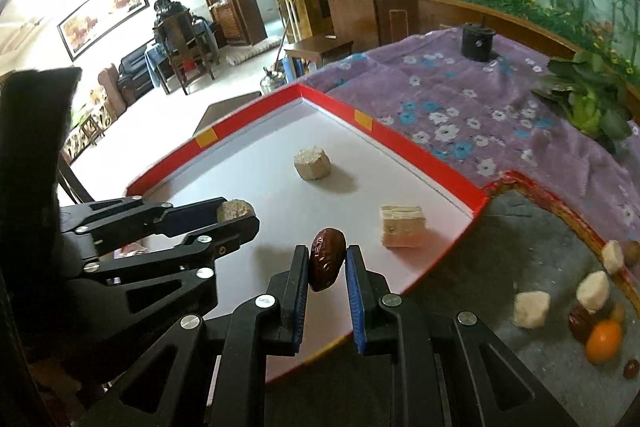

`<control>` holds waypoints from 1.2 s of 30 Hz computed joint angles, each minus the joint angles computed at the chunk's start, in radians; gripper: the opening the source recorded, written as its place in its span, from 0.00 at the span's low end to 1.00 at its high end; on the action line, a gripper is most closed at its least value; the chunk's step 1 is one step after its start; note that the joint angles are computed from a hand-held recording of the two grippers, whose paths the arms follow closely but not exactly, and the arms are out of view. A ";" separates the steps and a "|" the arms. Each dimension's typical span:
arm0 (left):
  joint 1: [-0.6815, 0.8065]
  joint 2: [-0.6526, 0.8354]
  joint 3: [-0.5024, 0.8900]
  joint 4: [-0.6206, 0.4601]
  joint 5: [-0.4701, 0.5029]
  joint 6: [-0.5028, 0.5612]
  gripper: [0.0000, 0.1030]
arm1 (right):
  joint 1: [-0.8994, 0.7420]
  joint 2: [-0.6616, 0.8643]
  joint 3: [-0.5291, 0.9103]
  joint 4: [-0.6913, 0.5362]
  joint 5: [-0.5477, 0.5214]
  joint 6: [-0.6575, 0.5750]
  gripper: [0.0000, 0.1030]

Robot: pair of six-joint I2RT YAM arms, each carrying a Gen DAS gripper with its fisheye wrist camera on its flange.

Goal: Organize fruits
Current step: 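Carry the cake piece and date into the white tray and open both tools, then grasp a third beige cake piece with the left tool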

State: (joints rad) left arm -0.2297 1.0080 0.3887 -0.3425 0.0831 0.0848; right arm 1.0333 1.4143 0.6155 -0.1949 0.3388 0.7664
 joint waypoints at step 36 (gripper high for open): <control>-0.377 -0.206 0.001 -0.119 -0.215 -0.229 0.51 | 0.410 -0.569 -0.202 -0.488 0.479 0.575 0.66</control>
